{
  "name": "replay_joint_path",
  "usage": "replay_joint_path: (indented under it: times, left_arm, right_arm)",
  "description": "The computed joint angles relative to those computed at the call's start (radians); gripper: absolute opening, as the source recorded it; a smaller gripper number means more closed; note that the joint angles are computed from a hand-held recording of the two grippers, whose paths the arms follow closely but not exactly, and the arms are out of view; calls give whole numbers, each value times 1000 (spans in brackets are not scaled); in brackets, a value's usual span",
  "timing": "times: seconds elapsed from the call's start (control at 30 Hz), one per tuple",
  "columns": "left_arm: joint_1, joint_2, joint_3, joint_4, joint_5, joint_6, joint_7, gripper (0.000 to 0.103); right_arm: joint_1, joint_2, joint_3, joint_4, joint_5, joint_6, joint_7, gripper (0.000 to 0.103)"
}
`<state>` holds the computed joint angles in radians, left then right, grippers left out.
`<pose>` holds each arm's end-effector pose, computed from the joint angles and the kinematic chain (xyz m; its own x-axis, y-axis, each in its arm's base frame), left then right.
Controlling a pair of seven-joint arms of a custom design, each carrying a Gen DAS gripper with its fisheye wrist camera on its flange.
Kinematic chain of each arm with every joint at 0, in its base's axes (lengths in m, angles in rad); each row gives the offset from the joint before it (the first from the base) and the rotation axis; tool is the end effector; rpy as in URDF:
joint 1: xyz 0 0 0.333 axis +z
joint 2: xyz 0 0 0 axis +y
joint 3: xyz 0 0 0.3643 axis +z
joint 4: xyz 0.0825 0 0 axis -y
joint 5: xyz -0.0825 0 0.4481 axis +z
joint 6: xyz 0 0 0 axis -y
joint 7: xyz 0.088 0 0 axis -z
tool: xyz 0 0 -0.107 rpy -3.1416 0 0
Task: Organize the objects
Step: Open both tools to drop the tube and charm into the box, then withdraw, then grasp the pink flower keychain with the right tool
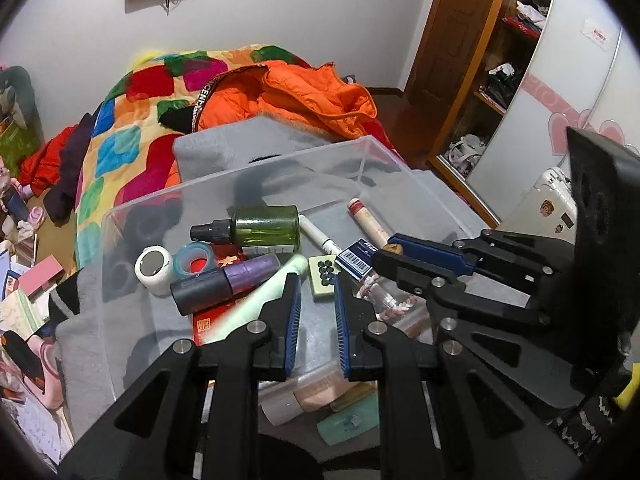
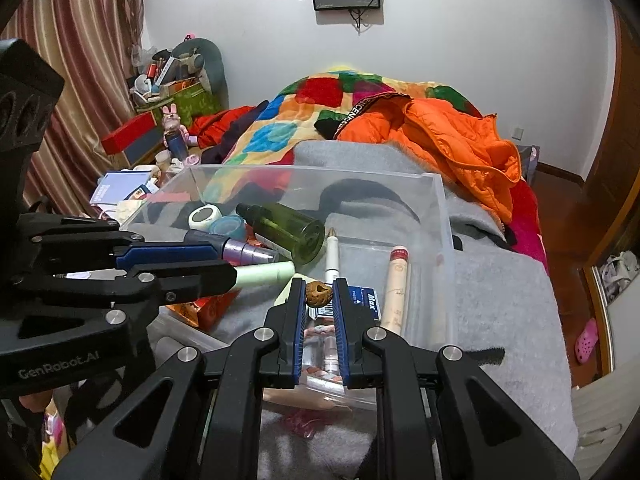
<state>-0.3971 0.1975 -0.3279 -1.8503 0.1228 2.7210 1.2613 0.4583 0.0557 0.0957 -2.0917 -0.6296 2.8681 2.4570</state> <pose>0.5480 -0.4699 0.5199 -0.5027 -0.8517 0.1480 -0.7210 0.3187 -0.6153 0.5395 0.3713 0.4861 0.2435 -0.9662 -0.0843 -0.7040 -0.1163 -0.7006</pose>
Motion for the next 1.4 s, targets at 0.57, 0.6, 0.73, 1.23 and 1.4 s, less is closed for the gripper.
replay_joint_path:
  times: [0.57, 0.6, 0.73, 1.23, 1.4]
  left_arm:
    - [-35, -182, 20, -202, 281, 123, -242, 61]
    - [-35, -190, 16, -215, 278, 127, -245, 63]
    - [-38, -199, 5, -252, 213, 121, -218, 67]
    - [-63, -96, -5, -218, 140, 19, -287, 89]
    - [-97, -65, 20, -176, 297, -32, -422, 89]
  right_arm:
    - [-43, -98, 39, -78, -93, 17, 105, 37]
    - [-56, -116, 48, -94, -118, 24, 132, 39]
    - [-106, -179, 93, -151, -151, 37, 164, 48]
    - [-152, -199, 156, -273, 56, 28, -11, 52]
    - [-113, -168, 129, -286, 181, 51, -162, 41]
